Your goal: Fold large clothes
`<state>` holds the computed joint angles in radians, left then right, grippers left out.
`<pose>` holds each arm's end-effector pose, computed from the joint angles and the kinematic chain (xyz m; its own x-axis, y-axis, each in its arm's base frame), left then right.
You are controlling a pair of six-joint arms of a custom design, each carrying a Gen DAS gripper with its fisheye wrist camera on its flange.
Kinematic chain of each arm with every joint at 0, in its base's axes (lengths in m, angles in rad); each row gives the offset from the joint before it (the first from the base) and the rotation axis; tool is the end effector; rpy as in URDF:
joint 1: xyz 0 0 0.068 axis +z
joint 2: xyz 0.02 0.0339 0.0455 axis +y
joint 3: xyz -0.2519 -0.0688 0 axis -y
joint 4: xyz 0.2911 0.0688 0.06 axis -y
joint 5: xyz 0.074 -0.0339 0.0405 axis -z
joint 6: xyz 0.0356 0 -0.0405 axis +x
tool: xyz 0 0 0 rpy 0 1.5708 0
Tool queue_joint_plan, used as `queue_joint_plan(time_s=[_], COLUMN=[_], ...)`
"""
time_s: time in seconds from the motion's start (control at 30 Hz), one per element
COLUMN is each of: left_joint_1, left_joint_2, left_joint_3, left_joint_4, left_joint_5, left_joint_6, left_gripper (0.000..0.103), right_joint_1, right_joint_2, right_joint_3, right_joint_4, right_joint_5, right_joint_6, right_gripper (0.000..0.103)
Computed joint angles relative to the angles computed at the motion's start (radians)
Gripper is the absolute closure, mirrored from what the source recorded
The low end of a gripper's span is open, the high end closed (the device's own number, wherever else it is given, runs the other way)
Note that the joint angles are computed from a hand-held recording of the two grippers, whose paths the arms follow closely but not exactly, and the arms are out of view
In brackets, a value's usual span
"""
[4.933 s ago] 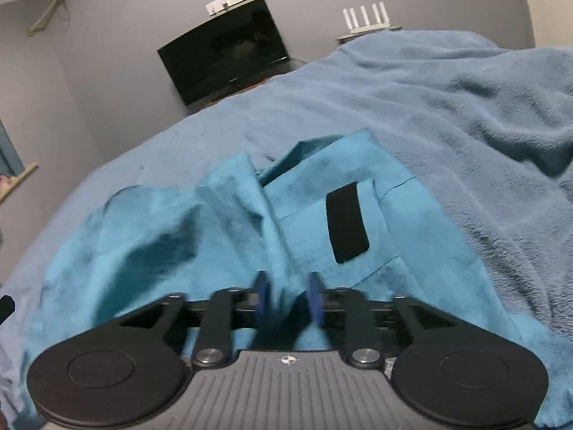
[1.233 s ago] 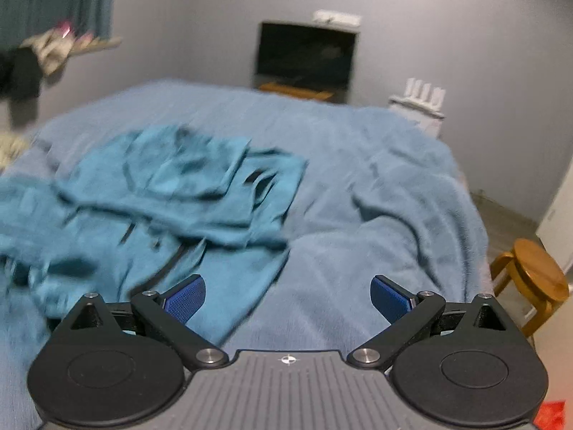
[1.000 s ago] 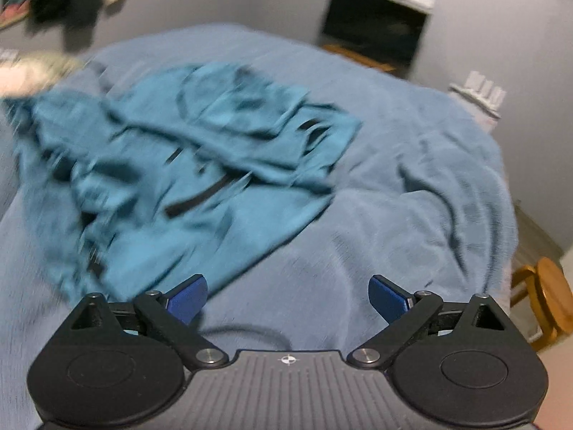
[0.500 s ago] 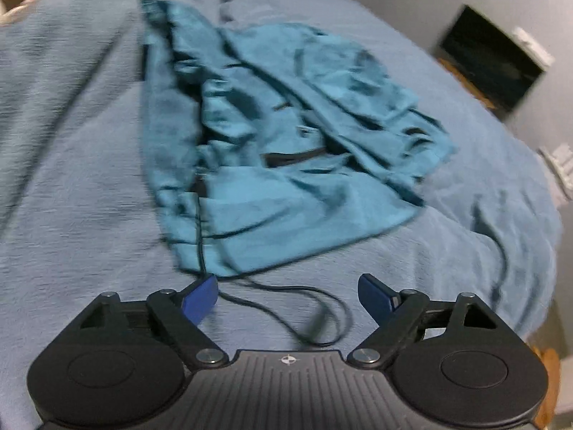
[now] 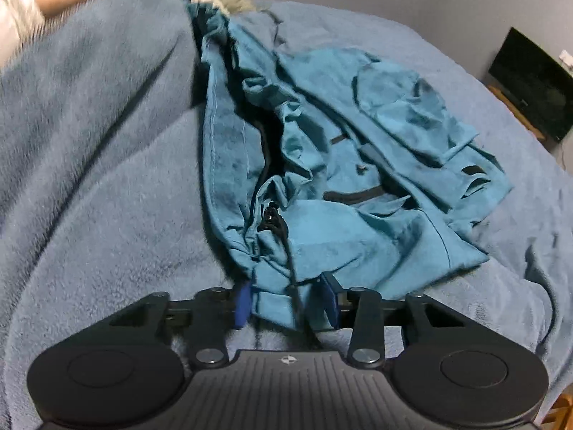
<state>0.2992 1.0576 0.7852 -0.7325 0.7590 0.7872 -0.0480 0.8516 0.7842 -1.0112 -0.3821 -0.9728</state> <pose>0.2426 0.0492 0.2282 -0.4710 0.3925 -0.7900 0.6693 0.7424 -0.0302 0.1995 0.0037 0.2489 -0.3869 -0.7492 -0.5376 -0.8015 0.5615 -0.2056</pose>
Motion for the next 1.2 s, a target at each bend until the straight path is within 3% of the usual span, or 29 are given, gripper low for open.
queue_joint_plan(time_s=[0.07,0.13,0.23,0.33,0.57,0.7,0.83,1.0,1.2], left_joint_1=[0.01,0.012,0.018,0.025,-0.018,-0.046,-0.084,-0.133,-0.17], left_joint_2=[0.009,0.012,0.006,0.024,0.061,0.107,0.173,0.305,0.556], left_joint_3=[0.011,0.015,0.007,0.007,0.038,0.092,0.155,0.273,0.512], left_joint_4=[-0.009,-0.011,0.019,0.069,0.198,0.253,0.336,0.435,0.48], left_joint_5=[0.012,0.015,0.024,0.045,0.003,-0.031,-0.078,-0.15,-0.208], left_joint_6=[0.01,0.004,-0.038,-0.118,-0.3,-0.383,-0.457,-0.522,-0.564], left_gripper=[0.046,0.049,0.055,0.058,0.062,0.064,0.066,0.067,0.068], right_joint_1=[-0.038,-0.077,-0.092,-0.085,-0.114,-0.17,-0.168,-0.11,-0.065], right_joint_2=[-0.004,0.03,0.057,-0.003,0.015,0.068,0.143,0.325,0.652], right_joint_3=[0.017,0.051,0.071,0.013,-0.01,0.06,0.128,0.228,0.412], right_joint_4=[-0.012,-0.05,-0.132,-0.084,0.077,0.171,0.32,0.577,0.848], right_joint_5=[-0.026,-0.055,-0.051,-0.062,-0.123,-0.236,-0.277,-0.259,-0.168], right_joint_6=[-0.003,-0.028,-0.086,-0.093,0.025,0.123,0.266,0.484,0.783], right_gripper=[0.069,0.069,0.062,0.054,0.073,0.075,0.076,0.076,0.076])
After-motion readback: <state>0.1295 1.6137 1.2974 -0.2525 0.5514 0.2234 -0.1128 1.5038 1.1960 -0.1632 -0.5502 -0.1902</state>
